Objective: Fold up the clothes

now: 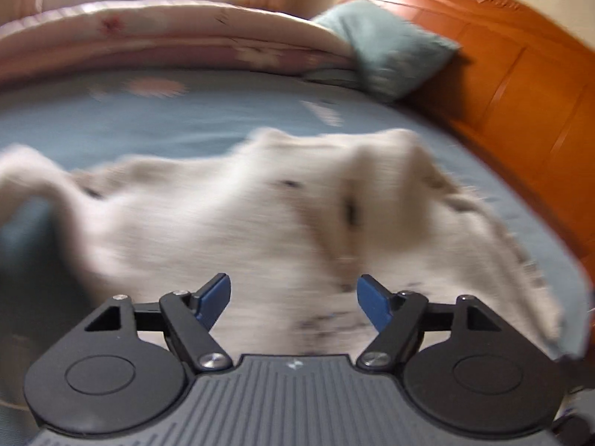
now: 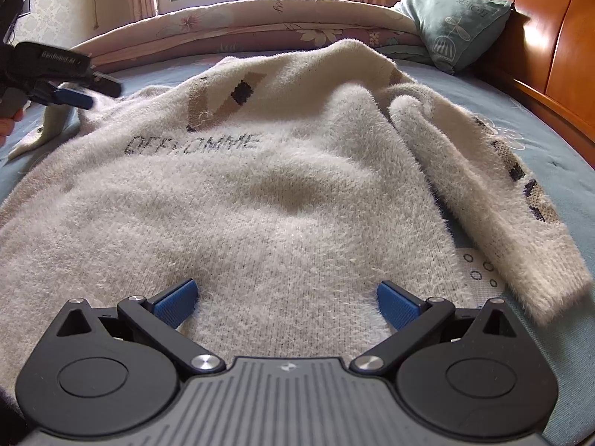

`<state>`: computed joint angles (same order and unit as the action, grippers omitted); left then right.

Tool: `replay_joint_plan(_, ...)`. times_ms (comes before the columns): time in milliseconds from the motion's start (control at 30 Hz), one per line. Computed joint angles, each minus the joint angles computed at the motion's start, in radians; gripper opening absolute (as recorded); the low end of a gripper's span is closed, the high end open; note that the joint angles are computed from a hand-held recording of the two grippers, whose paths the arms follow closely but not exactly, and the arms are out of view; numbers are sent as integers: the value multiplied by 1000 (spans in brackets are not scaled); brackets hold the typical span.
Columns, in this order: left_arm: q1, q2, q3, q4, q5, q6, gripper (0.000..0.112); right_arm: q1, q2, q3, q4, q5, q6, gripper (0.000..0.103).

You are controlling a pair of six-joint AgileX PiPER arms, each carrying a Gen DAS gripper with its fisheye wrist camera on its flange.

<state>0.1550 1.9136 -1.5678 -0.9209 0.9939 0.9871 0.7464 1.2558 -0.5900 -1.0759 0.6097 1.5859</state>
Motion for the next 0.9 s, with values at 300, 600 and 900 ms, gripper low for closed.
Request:
replay_joint_plan(300,43,59,46,-14,-7,-5,74,-4,-6,7,-6,-8,-1,103)
replay_joint_plan(600,168,-43,183,19,-121,132,74,0,-1,10,-25,-6,22,103)
replay_joint_plan(900,66,-233,367,-16,-86,298,86,12,13,-8,-8,19,21,103)
